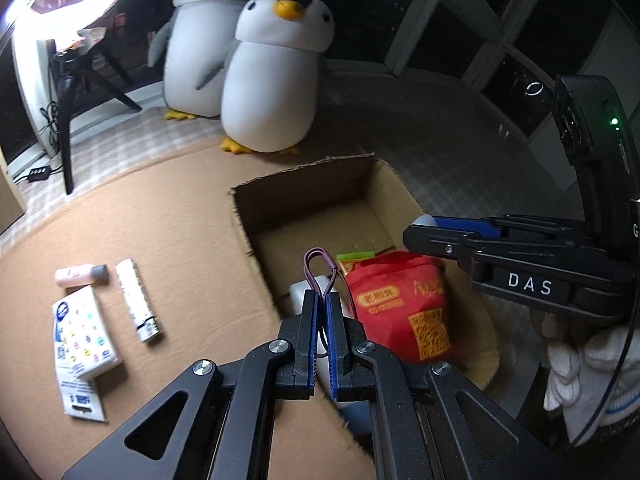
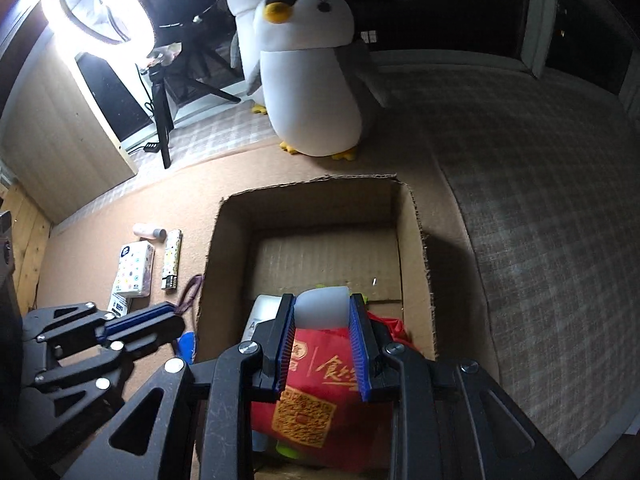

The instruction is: Organize objects

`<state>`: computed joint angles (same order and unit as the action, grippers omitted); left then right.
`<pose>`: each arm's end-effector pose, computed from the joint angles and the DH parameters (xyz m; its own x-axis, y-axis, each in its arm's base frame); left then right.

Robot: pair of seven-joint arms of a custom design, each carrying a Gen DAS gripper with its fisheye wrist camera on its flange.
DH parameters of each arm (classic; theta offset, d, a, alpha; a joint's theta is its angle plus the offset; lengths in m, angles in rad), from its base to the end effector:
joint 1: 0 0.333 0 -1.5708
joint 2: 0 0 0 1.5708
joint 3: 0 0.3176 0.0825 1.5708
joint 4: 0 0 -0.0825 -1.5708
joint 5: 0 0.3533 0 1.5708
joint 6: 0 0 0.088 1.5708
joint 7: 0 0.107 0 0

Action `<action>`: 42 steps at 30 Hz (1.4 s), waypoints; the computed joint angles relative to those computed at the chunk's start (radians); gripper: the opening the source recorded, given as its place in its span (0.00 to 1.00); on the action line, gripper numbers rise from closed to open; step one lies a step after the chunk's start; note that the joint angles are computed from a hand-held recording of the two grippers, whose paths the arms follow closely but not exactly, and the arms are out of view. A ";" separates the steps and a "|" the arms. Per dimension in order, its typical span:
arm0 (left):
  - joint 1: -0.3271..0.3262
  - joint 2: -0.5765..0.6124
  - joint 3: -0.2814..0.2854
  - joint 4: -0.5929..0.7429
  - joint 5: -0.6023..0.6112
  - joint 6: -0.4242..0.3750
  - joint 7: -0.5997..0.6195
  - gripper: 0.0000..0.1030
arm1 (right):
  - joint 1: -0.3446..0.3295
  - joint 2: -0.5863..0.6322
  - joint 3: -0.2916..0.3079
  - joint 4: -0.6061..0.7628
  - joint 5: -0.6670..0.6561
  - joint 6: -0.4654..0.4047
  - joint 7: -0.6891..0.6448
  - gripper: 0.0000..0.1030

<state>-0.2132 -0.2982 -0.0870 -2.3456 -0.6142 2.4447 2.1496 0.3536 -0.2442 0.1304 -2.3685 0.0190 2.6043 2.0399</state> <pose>0.4386 -0.1393 0.5071 -0.5093 -0.8199 0.2617 -0.7994 0.3380 -0.4967 0.4191 0.2234 0.4903 0.0477 -0.9798 -0.1944 -0.9079 0.0386 -0.4174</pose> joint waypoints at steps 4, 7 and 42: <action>-0.013 0.023 0.003 0.016 -0.042 -0.009 0.031 0.07 | 0.004 0.001 -0.012 -0.011 0.028 0.019 -0.019 0.31; -0.009 0.031 0.009 0.028 -0.077 -0.032 0.040 0.53 | -0.002 -0.008 -0.013 -0.025 0.043 0.043 -0.002 0.48; 0.457 -0.204 0.310 -0.152 0.166 -0.181 0.134 0.55 | 0.232 0.558 0.055 0.626 0.038 -0.050 0.017 0.44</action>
<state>0.2438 -0.5025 0.2228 -2.4978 -0.4485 2.2642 2.2834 0.5851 0.3133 0.1855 -1.7422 0.0570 2.5541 2.0570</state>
